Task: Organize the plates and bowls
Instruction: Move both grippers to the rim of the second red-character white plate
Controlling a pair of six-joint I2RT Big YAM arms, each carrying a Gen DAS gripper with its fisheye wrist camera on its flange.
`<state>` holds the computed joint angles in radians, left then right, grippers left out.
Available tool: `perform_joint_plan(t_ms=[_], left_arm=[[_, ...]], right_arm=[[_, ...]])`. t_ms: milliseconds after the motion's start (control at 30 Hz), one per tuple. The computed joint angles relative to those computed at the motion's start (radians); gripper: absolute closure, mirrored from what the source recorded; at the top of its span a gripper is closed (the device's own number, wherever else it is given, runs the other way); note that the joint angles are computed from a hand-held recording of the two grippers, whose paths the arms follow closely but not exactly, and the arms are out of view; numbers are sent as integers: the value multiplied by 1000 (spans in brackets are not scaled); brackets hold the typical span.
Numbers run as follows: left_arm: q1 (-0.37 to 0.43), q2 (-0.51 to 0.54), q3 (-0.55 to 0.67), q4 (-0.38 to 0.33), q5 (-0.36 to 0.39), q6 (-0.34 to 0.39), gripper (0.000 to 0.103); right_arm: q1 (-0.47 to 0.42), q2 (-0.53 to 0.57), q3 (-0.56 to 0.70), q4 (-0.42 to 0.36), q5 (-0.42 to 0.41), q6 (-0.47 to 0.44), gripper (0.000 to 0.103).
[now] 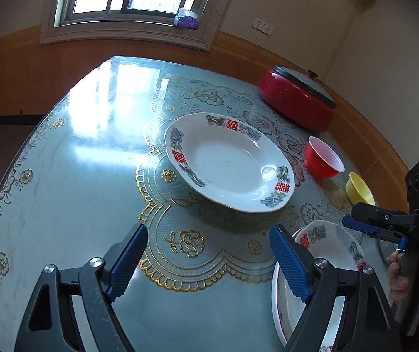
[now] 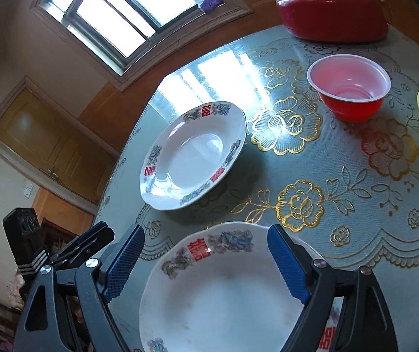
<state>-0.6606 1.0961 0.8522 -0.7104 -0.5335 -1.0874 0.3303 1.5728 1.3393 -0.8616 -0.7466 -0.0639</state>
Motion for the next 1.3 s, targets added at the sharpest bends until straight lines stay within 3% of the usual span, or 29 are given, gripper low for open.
perform_joint_plan(t_ms=[300,567,800,1067,1233,1300], left_arm=[[143,0,-14,47,101,102,18],[246,32,-18,95,185,132,19],[324,61,-20,186,265,181,20],[392,143,26,239,330,277,37],[423,202,58,250,367,321,55],[434,223,68,256,382,334,58]], right_arm=[[39,135,140,14,-23,160,16],[66,223,234,1,3,203,16],[77,300,315,-9,11,247,16],[93,378,394,-14,28,286,16],[113,398,424,-25,56,252,35],[122,404,428,-25,83,233,54]])
